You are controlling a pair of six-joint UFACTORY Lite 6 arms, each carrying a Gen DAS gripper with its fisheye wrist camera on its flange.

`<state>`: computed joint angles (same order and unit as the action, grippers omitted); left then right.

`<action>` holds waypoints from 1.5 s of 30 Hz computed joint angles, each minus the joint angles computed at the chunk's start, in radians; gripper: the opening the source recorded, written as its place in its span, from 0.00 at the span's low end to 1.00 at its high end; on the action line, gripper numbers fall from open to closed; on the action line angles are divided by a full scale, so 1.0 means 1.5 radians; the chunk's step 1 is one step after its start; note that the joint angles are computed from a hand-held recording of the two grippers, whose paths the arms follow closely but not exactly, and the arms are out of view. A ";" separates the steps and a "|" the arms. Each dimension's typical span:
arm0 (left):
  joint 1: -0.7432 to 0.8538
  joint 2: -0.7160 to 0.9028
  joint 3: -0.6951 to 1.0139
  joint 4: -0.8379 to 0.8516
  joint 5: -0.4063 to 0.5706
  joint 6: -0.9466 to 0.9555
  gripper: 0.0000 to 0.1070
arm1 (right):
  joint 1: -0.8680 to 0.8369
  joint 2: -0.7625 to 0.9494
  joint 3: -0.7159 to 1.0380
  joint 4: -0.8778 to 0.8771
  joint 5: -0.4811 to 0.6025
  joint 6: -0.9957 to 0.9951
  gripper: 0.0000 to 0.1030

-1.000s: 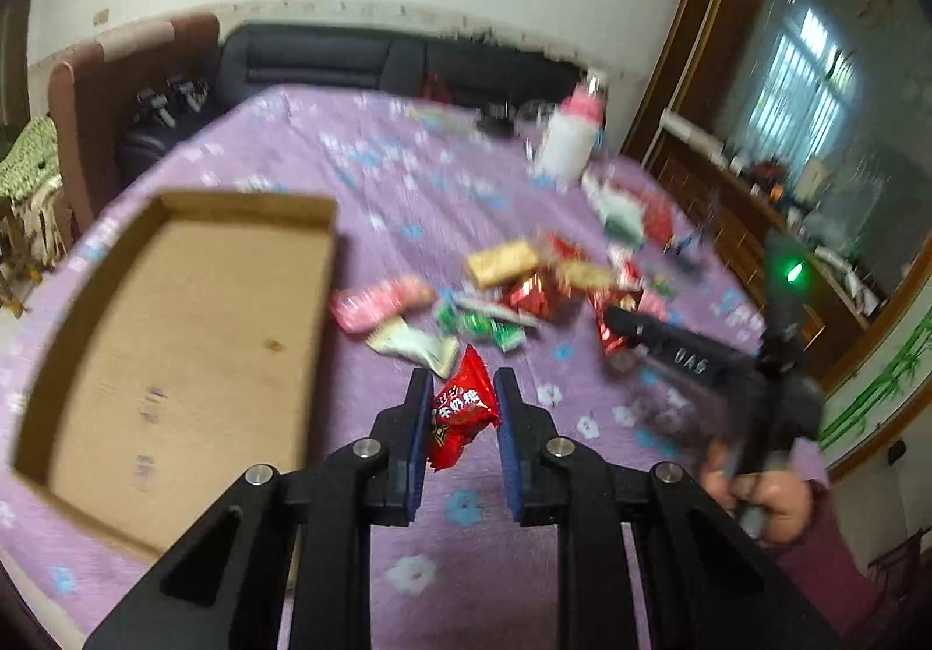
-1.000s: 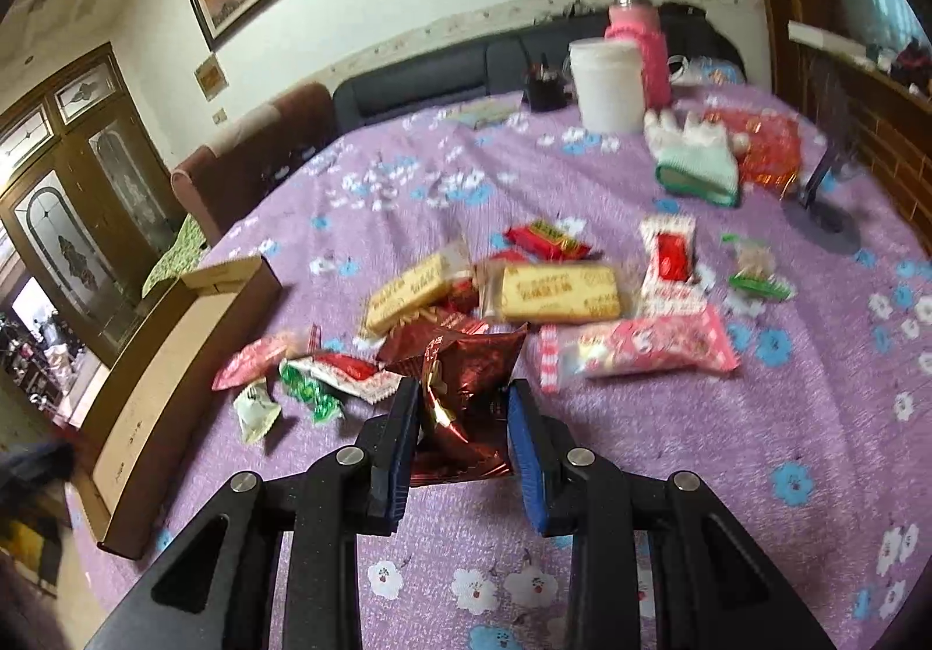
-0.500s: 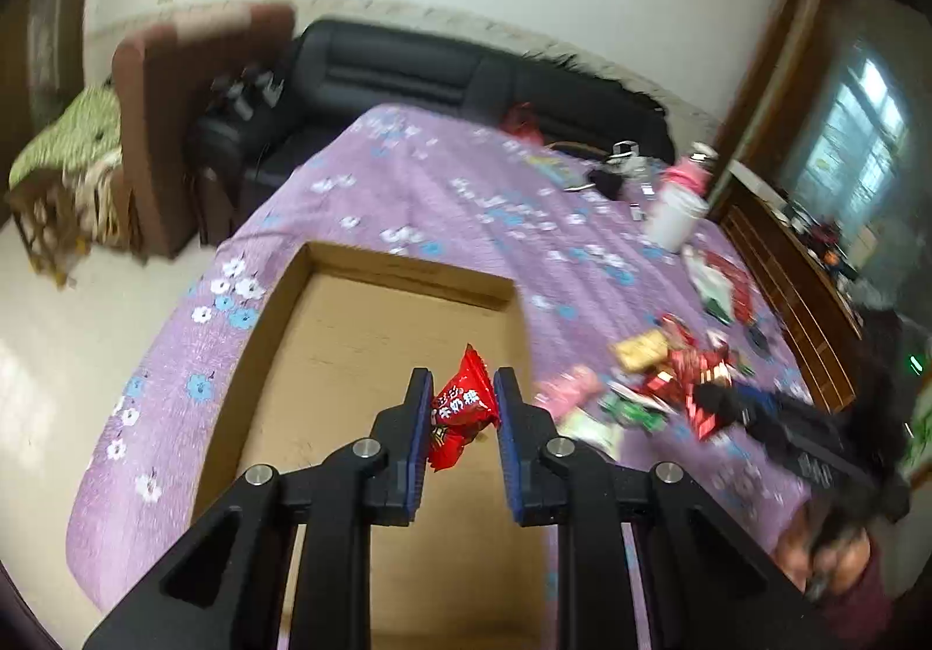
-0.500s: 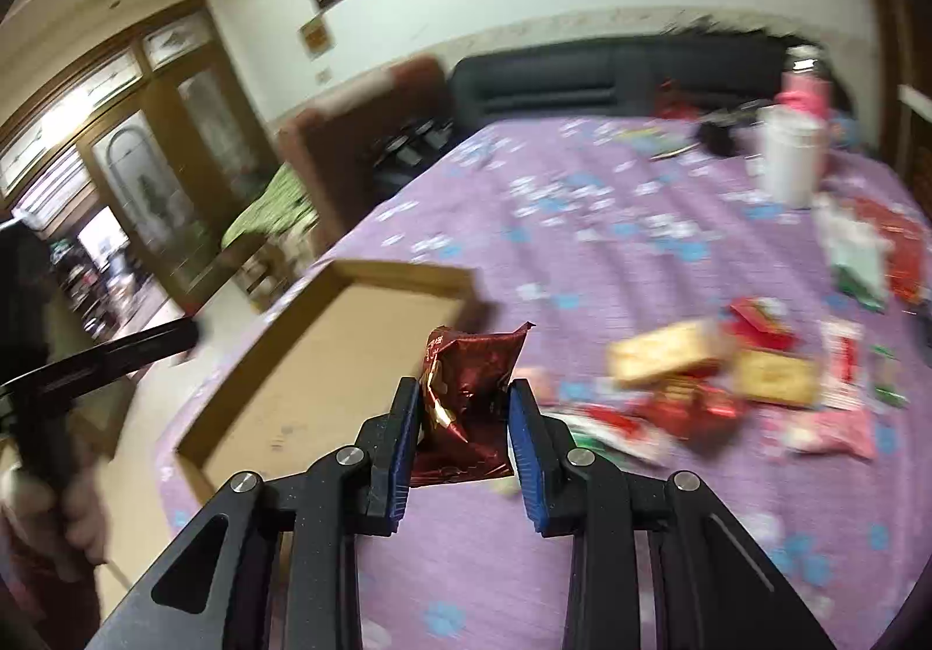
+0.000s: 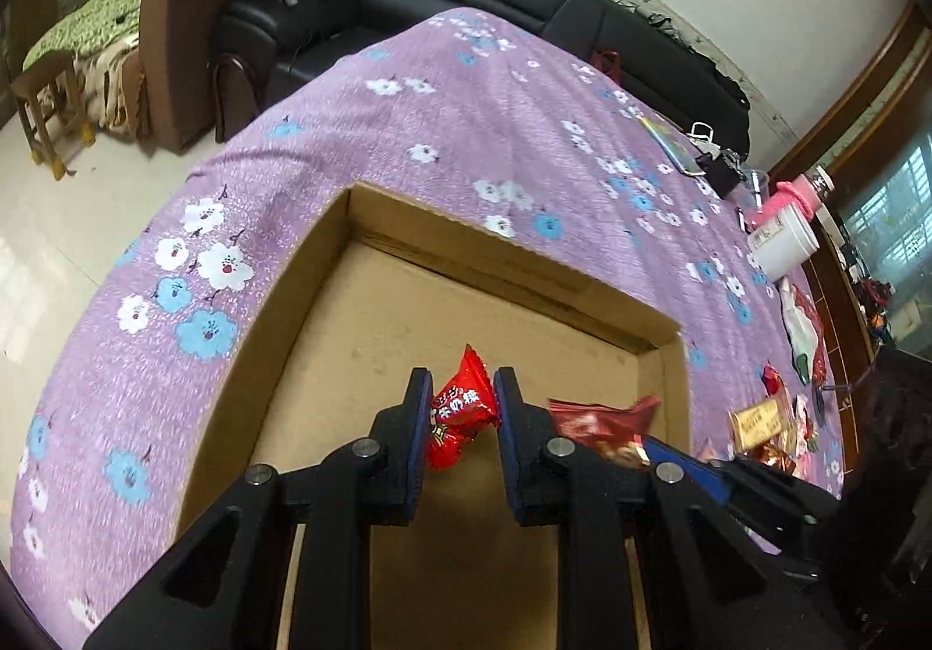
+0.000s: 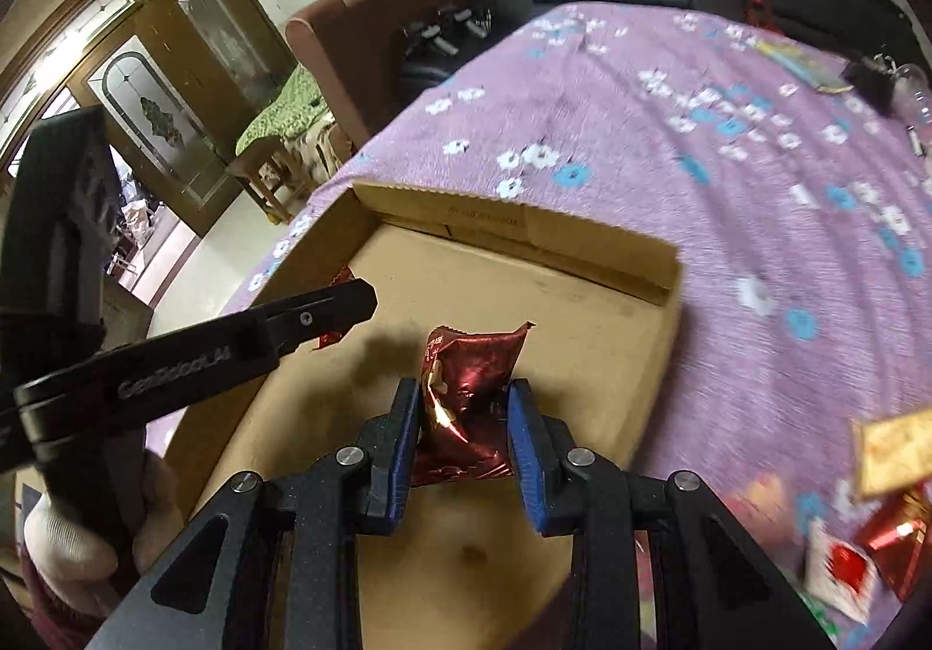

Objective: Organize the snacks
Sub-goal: 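Carry both red candies over the cardboard tray and open both grippers, then grasp the red-and-white packet with the right gripper while the left grasps the green candy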

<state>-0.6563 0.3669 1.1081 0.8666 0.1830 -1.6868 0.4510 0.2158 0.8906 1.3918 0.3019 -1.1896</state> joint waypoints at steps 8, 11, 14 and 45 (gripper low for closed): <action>-0.004 -0.056 -0.053 0.120 0.006 -0.153 0.49 | -0.009 -0.035 -0.015 0.049 0.009 -0.042 0.41; -0.040 -0.116 -0.087 0.106 0.037 -0.162 0.49 | -0.061 -0.142 -0.081 0.014 0.040 -0.028 0.41; -0.132 -0.204 -0.130 0.129 0.114 -0.219 0.64 | -0.145 -0.257 -0.150 -0.060 0.069 -0.004 0.49; -0.512 -0.062 0.014 0.212 0.332 -0.405 0.79 | -0.371 -0.500 -0.464 -0.071 -0.015 -0.264 0.57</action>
<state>-1.4246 0.2738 1.1290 1.1852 0.6804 -2.2943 -0.1060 -0.5341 0.1940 1.2846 0.2794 -1.5849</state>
